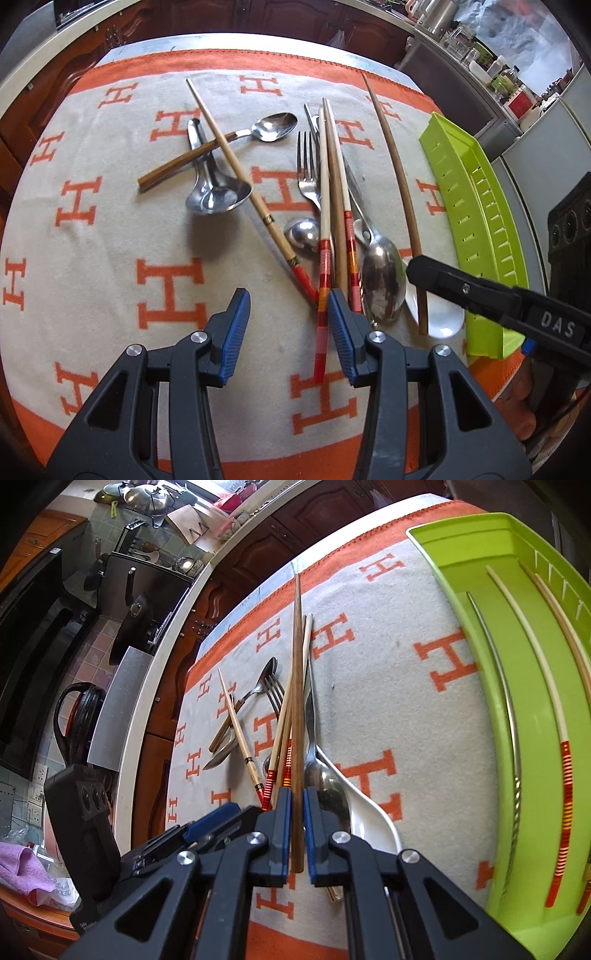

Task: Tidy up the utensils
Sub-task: 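Grasp a long brown wooden chopstick with the left tool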

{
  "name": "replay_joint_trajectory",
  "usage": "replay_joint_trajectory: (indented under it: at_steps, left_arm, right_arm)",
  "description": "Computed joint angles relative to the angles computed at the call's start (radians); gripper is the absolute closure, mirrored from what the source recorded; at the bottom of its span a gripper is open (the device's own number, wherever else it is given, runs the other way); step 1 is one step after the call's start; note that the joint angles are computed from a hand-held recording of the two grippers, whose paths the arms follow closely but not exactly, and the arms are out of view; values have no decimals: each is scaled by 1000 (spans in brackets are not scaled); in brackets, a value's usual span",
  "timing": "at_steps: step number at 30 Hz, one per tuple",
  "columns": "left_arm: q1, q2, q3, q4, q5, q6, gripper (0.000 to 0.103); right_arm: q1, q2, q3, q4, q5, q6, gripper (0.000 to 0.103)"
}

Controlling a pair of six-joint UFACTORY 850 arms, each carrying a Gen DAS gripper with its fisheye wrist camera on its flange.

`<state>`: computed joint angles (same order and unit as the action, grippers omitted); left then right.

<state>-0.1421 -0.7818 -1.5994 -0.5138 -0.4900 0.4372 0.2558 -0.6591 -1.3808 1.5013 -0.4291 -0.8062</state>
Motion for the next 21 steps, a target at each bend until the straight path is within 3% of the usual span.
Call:
replay_joint_trajectory:
  at_steps: [5,9,16,21]
  left_arm:
    - [-19,-32,-64,-14,46,33,63]
    - [-27,-80,-132,9,40,36,81]
    - [-52,-102,-149,114,82,-43,83]
    - [-58,-121,-171,144,71,-78,83]
  right_arm:
    - [-5,18,20,61,10,-70,97]
    - [-12,30,35,98,11,-115,97]
    - [-26,45,58,156,-3,-179,97]
    - [-29,46,64,167,2,-187,97]
